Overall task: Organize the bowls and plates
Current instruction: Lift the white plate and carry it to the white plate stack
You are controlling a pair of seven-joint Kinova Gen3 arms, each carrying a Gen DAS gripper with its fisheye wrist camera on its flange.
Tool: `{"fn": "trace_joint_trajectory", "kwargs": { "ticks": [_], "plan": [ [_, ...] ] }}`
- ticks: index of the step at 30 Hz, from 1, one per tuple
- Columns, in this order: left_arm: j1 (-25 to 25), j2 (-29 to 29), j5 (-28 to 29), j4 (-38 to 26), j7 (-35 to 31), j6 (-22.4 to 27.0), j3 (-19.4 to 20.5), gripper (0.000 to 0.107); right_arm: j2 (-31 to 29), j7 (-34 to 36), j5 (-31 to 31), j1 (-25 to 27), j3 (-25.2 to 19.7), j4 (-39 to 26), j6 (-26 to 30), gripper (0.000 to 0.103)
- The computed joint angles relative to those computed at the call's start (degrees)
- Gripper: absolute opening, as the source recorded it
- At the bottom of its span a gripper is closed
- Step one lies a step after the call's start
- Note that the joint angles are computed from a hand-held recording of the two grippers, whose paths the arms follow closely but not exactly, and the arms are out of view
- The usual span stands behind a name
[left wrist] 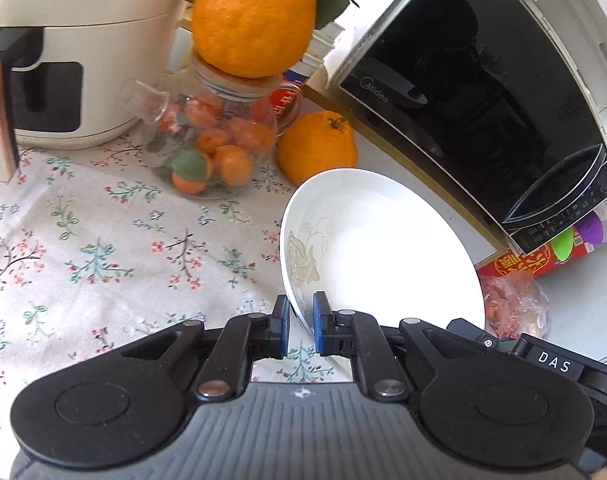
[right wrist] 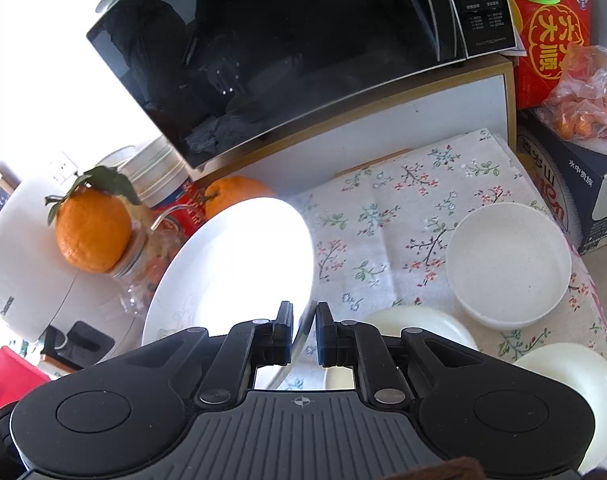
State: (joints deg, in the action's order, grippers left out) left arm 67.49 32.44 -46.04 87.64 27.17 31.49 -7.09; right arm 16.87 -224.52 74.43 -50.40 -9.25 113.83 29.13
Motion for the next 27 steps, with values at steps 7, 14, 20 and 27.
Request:
{"fn": "trace_joint_trajectory", "kwargs": {
  "ticks": [7,14,20,27],
  "plan": [
    [3.90,-4.38,-4.77,5.83,7.75,4.32,0.39,0.010,-0.04,1.40,-1.95,-4.36,-2.12,-1.00,3.56,0.012],
    [4.82,-6.72,-8.37,8.63,11.55,11.47,4.98,0.010,0.28,2.41,-4.17,-8.37,-3.61,-1.53,6.44,0.013],
    [4.96,-8.49,-9.62,11.87,15.18,16.01,9.74,0.010,0.96,1.06,-4.60,-11.21,-4.41,-0.24,6.16,0.013],
    [3.66,-9.12,-9.96,14.98,19.29,18.46,14.88,0.010,2.75,4.80,-8.11,-14.96,-4.62,-2.13,8.61,0.014]
  ]
}}
